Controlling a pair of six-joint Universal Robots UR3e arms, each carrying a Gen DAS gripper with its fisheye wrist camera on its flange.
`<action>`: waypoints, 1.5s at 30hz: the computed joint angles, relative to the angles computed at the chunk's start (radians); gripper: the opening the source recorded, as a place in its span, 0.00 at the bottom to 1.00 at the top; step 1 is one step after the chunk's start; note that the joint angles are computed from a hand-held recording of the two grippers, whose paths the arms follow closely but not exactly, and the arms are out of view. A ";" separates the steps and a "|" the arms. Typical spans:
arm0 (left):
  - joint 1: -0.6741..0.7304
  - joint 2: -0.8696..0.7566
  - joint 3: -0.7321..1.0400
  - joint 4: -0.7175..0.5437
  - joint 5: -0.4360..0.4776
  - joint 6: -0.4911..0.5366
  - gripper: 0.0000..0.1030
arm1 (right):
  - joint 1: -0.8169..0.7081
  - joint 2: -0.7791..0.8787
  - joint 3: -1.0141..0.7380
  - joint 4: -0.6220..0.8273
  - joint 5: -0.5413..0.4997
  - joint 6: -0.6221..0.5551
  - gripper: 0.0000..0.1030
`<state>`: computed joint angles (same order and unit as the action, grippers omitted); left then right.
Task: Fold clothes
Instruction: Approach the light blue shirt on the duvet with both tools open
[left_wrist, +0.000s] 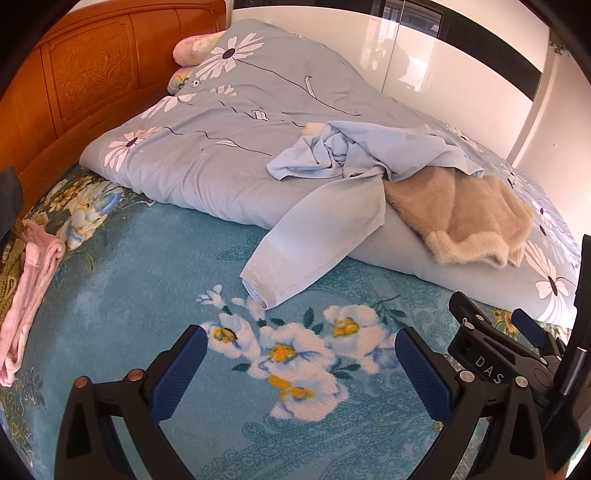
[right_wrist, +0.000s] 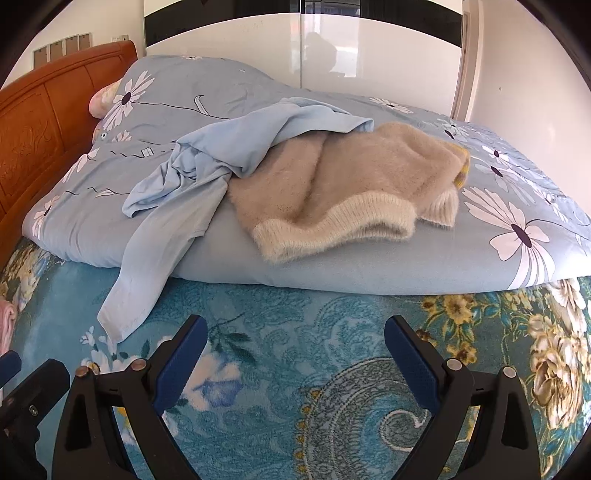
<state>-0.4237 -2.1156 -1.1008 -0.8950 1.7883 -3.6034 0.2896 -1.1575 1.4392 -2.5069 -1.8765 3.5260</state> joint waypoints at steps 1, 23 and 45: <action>-0.005 -0.001 -0.001 0.007 0.012 -0.002 1.00 | 0.001 -0.001 0.003 -0.008 0.002 -0.005 0.94; -0.021 0.022 -0.077 0.064 0.077 -0.008 1.00 | 0.028 0.025 -0.008 -0.032 0.037 -0.049 0.94; -0.023 0.022 -0.114 0.100 0.084 -0.006 1.00 | 0.039 0.051 -0.029 -0.010 0.028 -0.046 0.94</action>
<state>-0.4463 -2.0938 -1.2151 -0.7953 1.8719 -3.6091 0.3285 -1.1064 1.4104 -2.5164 -1.8484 3.4798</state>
